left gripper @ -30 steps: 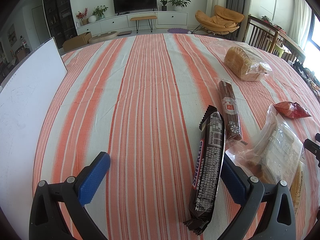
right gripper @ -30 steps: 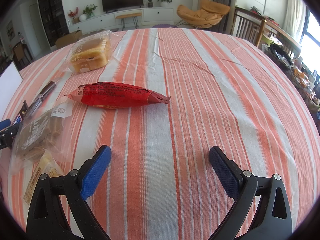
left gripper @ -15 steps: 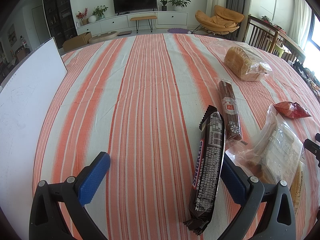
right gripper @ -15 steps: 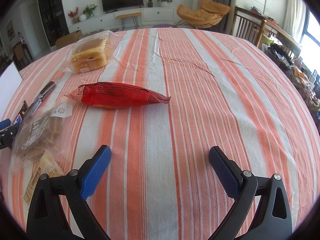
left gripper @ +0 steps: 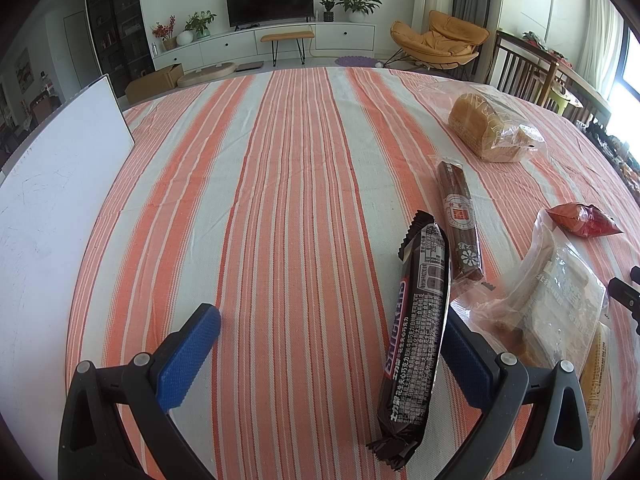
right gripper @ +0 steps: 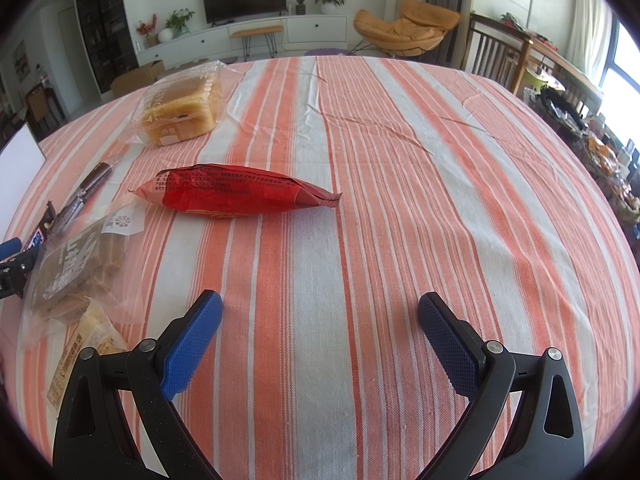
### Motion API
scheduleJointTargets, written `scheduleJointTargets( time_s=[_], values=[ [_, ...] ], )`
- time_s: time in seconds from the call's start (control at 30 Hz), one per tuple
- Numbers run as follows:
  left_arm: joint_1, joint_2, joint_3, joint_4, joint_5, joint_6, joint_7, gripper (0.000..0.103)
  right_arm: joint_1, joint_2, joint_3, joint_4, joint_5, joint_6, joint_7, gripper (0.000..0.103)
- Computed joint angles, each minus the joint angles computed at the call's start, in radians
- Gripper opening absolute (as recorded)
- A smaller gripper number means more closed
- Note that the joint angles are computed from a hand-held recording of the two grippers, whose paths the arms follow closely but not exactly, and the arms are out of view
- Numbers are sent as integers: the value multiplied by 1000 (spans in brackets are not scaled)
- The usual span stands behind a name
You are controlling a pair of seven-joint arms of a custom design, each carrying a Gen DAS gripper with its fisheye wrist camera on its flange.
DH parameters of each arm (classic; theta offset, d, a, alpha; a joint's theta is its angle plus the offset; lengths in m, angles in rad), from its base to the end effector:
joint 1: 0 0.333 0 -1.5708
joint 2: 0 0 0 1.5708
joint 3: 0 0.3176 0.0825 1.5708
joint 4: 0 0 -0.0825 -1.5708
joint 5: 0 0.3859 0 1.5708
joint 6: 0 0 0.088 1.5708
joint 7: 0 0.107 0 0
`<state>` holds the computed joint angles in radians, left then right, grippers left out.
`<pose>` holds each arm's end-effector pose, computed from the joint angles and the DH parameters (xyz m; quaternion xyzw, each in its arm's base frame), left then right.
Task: Organize snacks
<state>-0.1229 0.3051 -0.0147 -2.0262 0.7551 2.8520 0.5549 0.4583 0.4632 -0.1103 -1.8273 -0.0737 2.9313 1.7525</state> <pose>0.6191 -0.1225 0.3455 -0.7391 0.5999 -0.1952 0.2363 0.6482 0.2499 0.3561 -0.7521 0.5774 -0.1916 0.2535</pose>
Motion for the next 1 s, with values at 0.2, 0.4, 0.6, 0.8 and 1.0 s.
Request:
scheduleJointTargets(
  time_s=[0.2,0.4,0.6,0.8,1.0],
  values=[
    [-6,1,5,3,4,-7,-16,103,1,0,-1,0,1,0,-1,100],
    [119,-22,-155,-4,-323,-100,400,103,1,0,-1,0,1,0,-1,100],
    [65,21,-134,88,-399,-166,528,92,2,-1,-2,-1,0,0,0,100],
    [51,-47,-137,-14,-413,-58,597,20,-106,-14,118,76,117,-215,-105,97],
    [36,-210,-116,-246,-411,67,462,20,-206,-76,282,119,517,-561,-231,96]
  ],
)
